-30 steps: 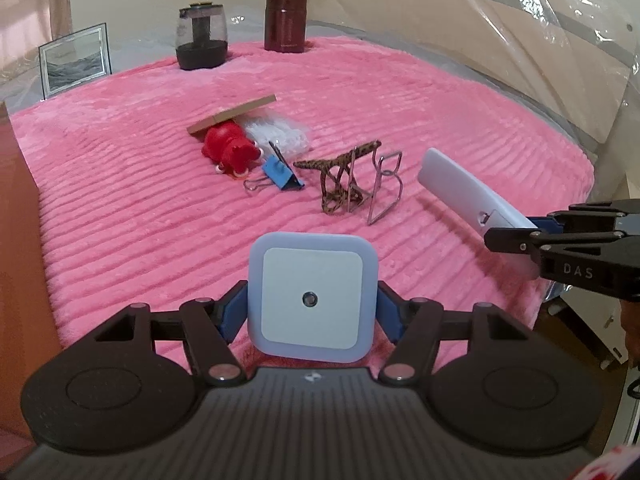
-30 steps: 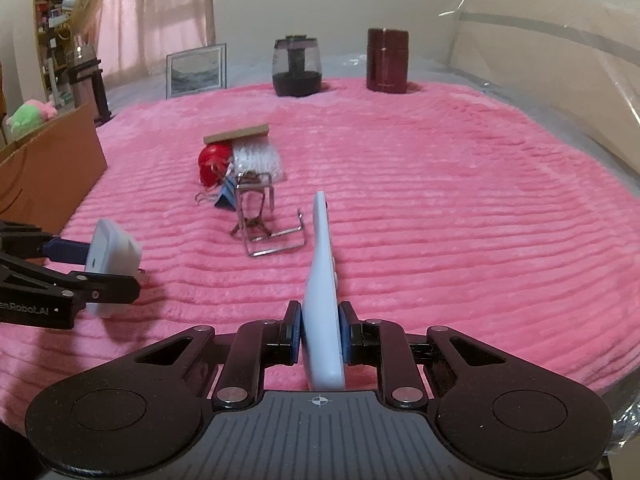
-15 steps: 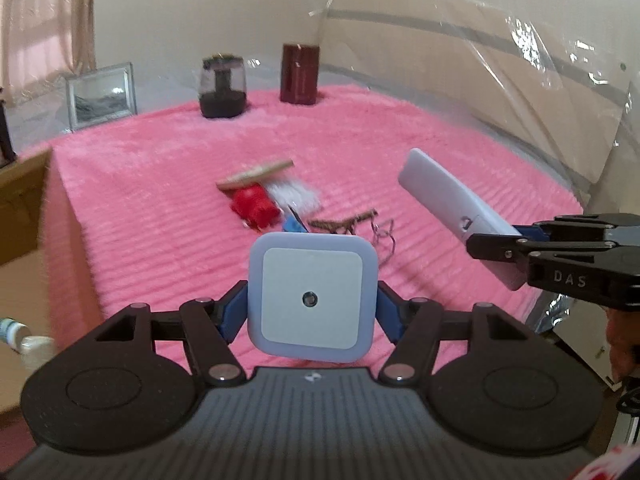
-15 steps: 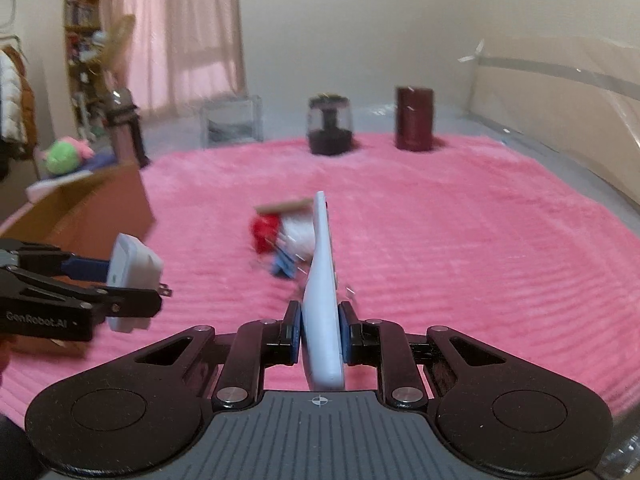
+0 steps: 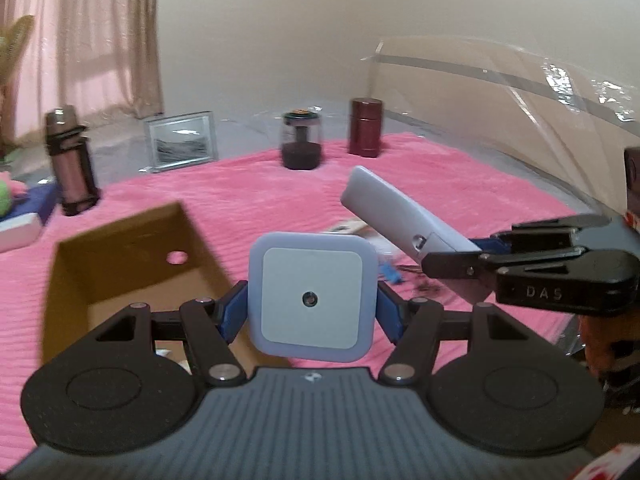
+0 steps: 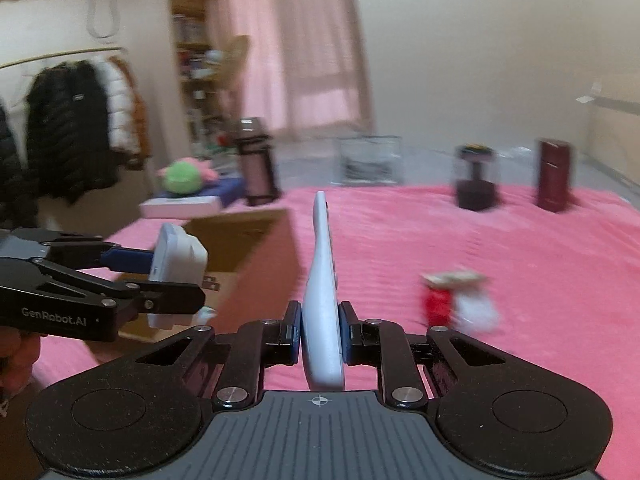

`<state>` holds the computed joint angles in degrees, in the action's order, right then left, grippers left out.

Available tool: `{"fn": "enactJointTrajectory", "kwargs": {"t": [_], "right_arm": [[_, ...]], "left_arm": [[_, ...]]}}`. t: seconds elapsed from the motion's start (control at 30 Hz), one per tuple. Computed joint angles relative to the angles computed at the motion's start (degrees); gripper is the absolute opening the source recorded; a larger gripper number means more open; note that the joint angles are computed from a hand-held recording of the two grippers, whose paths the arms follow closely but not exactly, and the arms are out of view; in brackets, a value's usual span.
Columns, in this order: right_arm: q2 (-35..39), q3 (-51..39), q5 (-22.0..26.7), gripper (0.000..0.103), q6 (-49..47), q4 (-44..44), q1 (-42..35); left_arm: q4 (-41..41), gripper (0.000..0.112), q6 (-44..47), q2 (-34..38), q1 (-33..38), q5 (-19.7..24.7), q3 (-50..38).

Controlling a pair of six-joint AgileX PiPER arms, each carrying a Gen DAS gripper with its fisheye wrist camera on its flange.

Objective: Organize rigid objects
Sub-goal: 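Carry night light and white stick into the box and release both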

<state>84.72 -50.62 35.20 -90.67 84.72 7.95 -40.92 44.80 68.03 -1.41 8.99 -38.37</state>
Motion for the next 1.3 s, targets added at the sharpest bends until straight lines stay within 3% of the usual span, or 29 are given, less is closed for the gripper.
{"fn": "enactJointTrajectory", "kwargs": {"t": [0.1, 0.27, 0.5, 0.7, 1.07, 1.3], "right_arm": [[2.6, -4.2, -0.8, 0.015, 1.4, -0.6, 5.5], [9.1, -13.1, -2.9, 0.015, 7.4, -6.5, 14.1], [19.4, -25.8, -6.1, 0.015, 19.7, -20.1, 22.9], [25.5, -33.3, -5.2, 0.015, 28.2, -32.4, 26.8], [36.3, -48.2, 5.7, 0.015, 36.9, -48.9, 28.6], [44.4, -61.7, 16.7, 0.016, 41.2, -58.1, 30.2]], "left_arm": [[-5.3, 0.061, 9.9, -2.0, 8.8, 6.0, -0.7], [-5.8, 0.061, 19.5, -0.4, 21.7, 13.7, -3.5], [-5.2, 0.061, 26.9, 7.7, 30.1, 17.3, -6.9], [-5.2, 0.061, 30.7, 13.1, 31.5, 18.3, -9.5], [-2.4, 0.061, 31.5, 20.8, 32.0, 19.5, -13.9], [-0.1, 0.061, 31.1, 23.5, 32.1, 20.2, -15.5]]}}
